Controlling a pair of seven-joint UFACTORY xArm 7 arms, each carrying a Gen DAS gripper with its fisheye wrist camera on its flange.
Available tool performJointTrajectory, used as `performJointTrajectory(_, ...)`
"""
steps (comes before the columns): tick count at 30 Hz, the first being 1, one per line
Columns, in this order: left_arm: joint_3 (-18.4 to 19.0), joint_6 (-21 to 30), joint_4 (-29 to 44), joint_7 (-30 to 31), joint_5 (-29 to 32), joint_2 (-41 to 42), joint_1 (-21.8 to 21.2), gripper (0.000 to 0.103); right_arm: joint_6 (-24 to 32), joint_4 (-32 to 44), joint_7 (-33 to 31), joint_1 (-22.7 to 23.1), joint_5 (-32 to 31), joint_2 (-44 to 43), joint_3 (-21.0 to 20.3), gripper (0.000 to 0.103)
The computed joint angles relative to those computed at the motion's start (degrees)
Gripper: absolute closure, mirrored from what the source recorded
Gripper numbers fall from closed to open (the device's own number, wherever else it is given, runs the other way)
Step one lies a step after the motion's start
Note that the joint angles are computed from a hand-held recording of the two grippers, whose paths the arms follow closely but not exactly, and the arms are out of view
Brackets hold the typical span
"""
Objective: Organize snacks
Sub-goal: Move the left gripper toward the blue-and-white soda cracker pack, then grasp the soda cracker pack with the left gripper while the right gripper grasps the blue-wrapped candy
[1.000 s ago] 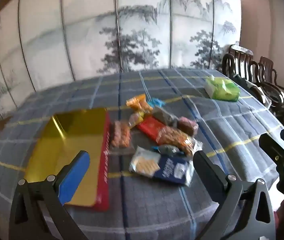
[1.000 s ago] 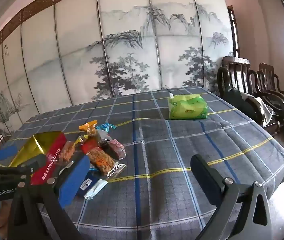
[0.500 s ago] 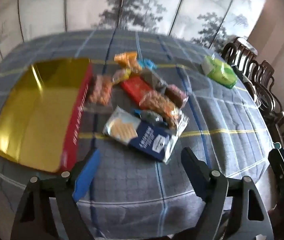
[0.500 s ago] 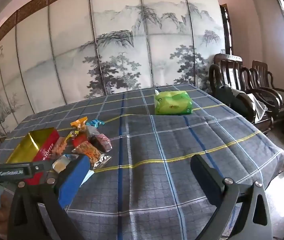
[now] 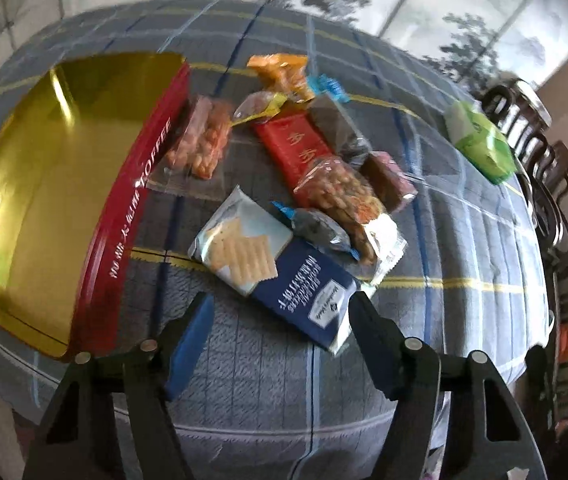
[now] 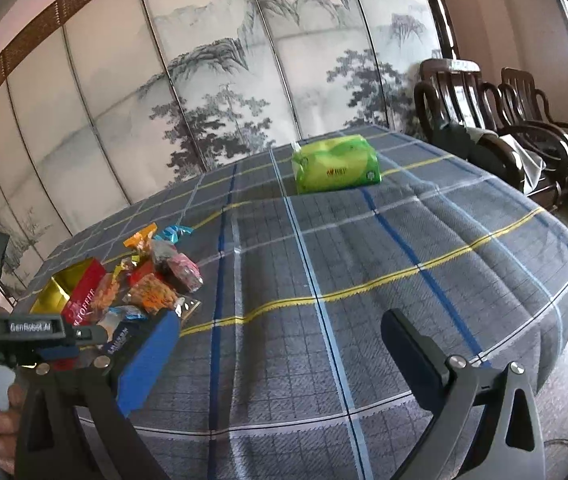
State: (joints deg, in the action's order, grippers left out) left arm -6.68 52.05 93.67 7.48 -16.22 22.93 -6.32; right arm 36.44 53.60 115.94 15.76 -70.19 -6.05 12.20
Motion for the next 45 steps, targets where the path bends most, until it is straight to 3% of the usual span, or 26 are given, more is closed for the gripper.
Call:
performJointTrajectory(6,1.3,7.7,8.4,-7.8,3.2,6.0,-1.4,0.045,-3.1,-0.6,1.1,-1.1,-0.5,0.8,-1.3,0.000)
performJointTrajectory(14,1.5,10.2,16.1,-14.3,5.1,11.1,-1.8,0.047,-5.8,-1.3,2.4,-2.0,-0.8,1.2,-2.0,0.000)
performJointTrajectory(19,1.3,11.0,19.9,-16.1,6.3,13.6,-2.8,0.038,-7.7,-1.7,2.7,-2.6,-0.7,2.1,-2.7,0.000)
performJointTrajectory(23,1.4,10.8,21.0,-16.8,8.3,14.5,-4.4,0.022,-9.0,-1.9,3.0,-2.9,-0.5,2.7,-3.1,0.000)
performJointTrajectory(25,1.9,10.0,19.8,-16.3,10.5,13.8,-5.4,0.024,-9.8,-1.9,2.8,-3.0,-0.2,3.0,-3.5,0.000)
performJointTrajectory(27,3.3,7.3,16.4,-16.3,14.3,11.9,-7.1,0.040,-10.2,-1.9,2.8,-3.2,0.0,3.1,-3.7,0.000)
performJointTrajectory(30,2.5,4.5,13.1,-14.1,14.7,10.1,-6.4,0.048,-10.7,-2.4,3.1,-3.5,-0.1,2.7,-4.0,0.000)
performJointTrajectory(33,1.7,2.7,10.7,-10.6,14.1,8.7,-5.4,0.051,-11.3,-2.4,3.5,-4.1,-0.1,2.8,-4.2,0.000)
performJointTrajectory(42,0.2,-8.0,-5.6,2.6,12.5,-1.9,-3.6,0.059,-10.1,-0.9,0.1,-3.9,0.9,3.5,-3.9,0.000)
performJointTrajectory(45,0.2,-8.2,-7.2,5.4,10.6,-3.4,-2.7,0.059,-10.2,0.1,-1.6,-3.4,1.6,4.5,-4.0,0.000)
